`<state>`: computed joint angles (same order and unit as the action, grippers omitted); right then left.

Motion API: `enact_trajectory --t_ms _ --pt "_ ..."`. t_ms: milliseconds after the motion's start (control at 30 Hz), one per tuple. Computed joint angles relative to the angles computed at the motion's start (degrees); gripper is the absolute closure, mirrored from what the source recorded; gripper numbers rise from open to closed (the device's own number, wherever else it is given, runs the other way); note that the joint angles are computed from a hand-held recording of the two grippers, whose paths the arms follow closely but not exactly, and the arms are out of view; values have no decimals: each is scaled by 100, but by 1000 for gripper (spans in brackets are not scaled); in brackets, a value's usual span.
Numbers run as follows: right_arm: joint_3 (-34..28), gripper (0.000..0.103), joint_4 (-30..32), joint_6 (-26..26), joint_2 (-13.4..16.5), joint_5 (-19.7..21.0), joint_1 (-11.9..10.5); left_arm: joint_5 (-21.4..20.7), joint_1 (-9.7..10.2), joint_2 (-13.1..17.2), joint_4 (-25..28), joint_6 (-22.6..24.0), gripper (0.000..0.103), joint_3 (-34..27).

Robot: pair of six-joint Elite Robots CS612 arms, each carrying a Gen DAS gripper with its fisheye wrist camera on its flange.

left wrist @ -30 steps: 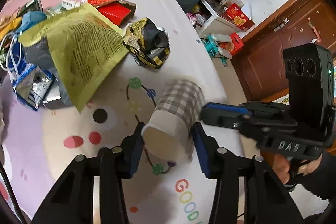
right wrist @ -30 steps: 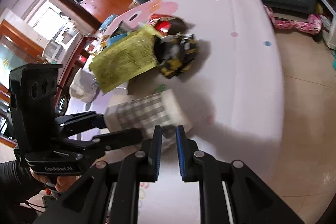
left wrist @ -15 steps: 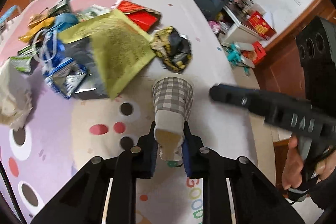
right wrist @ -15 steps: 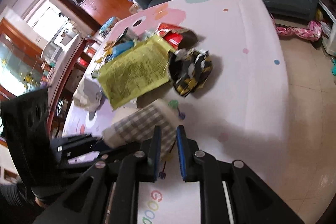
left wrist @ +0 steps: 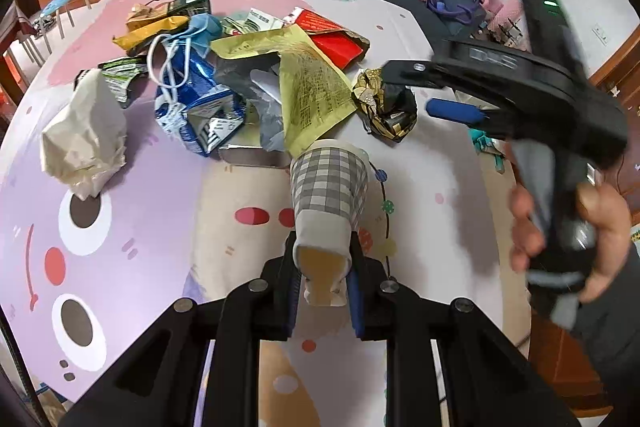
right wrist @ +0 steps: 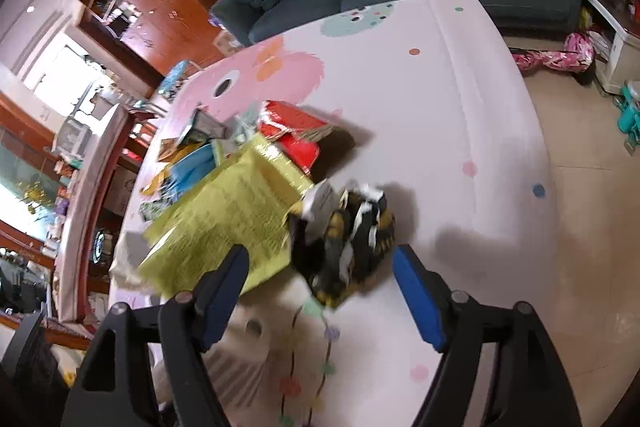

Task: Collect trash
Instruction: 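Grasp the black-gold wrapper with right tool while left tool holds the cup, then carry cup and wrapper over the black bin and open both tools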

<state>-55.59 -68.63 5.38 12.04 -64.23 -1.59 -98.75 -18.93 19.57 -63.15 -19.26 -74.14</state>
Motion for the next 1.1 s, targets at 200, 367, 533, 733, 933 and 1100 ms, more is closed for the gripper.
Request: enact_trajectory --t_ms 200,367,533,733,933,1100 --pt "-20 51 54 338 99 278 -62 104 -11 46 173 -185 85 -210" --pt "-594 59 435 338 310 330 -125 107 -3 88 343 -253 85 -400" --pt "-1386 59 930 321 562 345 -182 78 -5 146 525 -104 85 -639" --pt "-2497 59 1676 392 884 496 -192 -62 6 284 881 271 85 -1149" --pt "-3505 59 2223 417 1124 641 -49 -208 70 441 1261 664 85 -1785" --pt "-4261 59 2441 608 1292 368 190 -312 109 562 1715 1283 85 -2302"
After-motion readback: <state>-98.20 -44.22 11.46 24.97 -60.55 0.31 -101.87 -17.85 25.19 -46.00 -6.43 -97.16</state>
